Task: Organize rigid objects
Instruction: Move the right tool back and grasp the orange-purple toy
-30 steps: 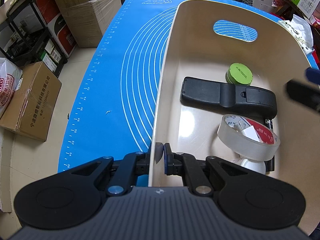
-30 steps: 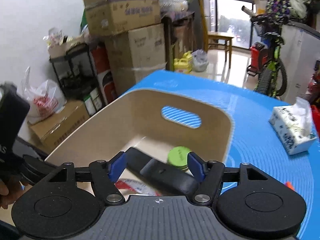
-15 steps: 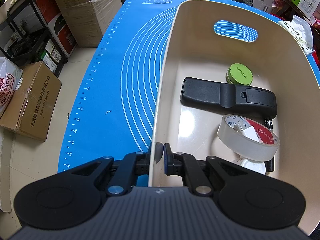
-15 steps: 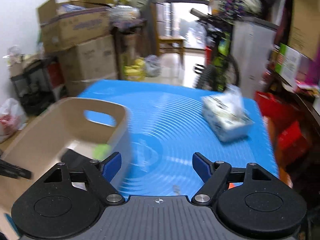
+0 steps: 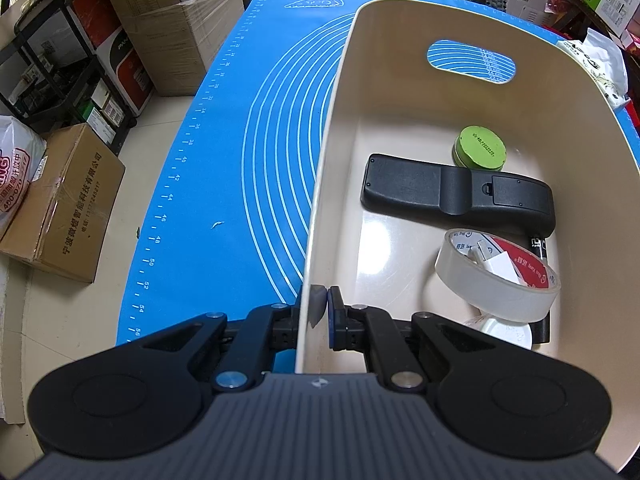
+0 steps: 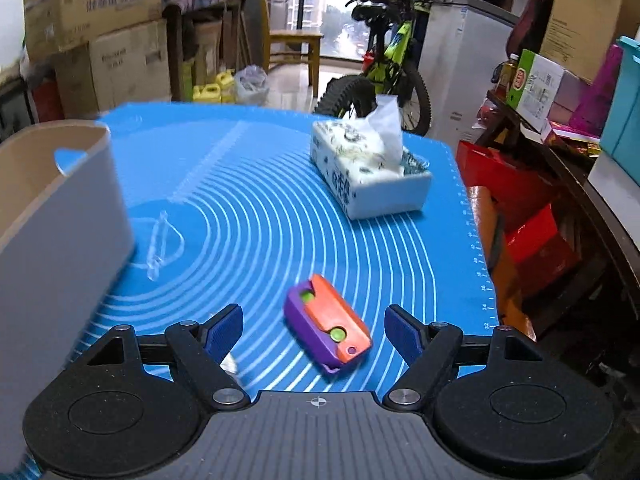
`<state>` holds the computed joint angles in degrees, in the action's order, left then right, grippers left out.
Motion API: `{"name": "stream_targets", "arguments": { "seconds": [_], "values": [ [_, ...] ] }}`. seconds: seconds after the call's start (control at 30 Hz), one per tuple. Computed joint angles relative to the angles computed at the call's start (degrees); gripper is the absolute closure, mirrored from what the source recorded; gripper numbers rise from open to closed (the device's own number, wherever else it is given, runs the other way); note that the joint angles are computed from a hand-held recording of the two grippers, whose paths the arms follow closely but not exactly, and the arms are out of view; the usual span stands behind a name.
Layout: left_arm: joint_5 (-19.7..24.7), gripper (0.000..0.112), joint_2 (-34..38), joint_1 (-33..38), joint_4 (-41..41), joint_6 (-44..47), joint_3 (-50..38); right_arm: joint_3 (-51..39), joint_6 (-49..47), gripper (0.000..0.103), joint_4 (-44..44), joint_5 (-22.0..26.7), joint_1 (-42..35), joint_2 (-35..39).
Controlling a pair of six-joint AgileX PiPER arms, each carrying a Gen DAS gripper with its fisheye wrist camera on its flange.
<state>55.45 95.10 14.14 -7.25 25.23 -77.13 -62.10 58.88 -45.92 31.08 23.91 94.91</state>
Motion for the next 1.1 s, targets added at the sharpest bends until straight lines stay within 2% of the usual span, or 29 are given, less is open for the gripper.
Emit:
{"name": "stream_targets", "arguments": {
  "seconds": [0.2,0.3,0.37,0.47,0.67,0.8,0.9,1.1],
  "values": [
    [-0.1,0.103,-0.1,-0.1,0.1,0.1,0.1,-0.6,-2.5,0.022,-1.9,-1.9,-2.7,3.9],
    [-0.1,0.103,-0.1,-0.1,0.0,-0.1,0.2,0.2,-2.7,0.022,-1.9,-4.3,-5.1,4.7],
    [-0.2,0.103,-0.2,-0.5,0.5,-0.8,0.2,1.0,-5.4,0.021,1.1,-7.4,-7.0,4.5],
    [-0.3,0.102,-0.3,-1.1,1.3,-1.6,0.4,1.1,-6.4,0.02,2.0,-8.8,-7.9,4.9],
    [-0.4,0.102,-0.4,-1.0,1.4,-1.5,0.4,2.2,-8.6,0.028,5.0,-11.1,-8.6,4.9],
    [-0.4,0.102,-0.4,-1.0,1.4,-1.5,0.5,2.6,-15.3,0.046,11.5,-12.9,-9.0,4.1],
    [-0.4,0.102,-0.5,-1.1,1.6,-1.6,0.5,1.9,-15.0,0.049,11.2,-11.6,-8.3,4.3],
    [-0.5,0.102,-0.5,-1.2,1.6,-1.6,0.5,1.3,-8.2,0.053,5.6,-8.9,-5.9,4.5]
  ]
}}
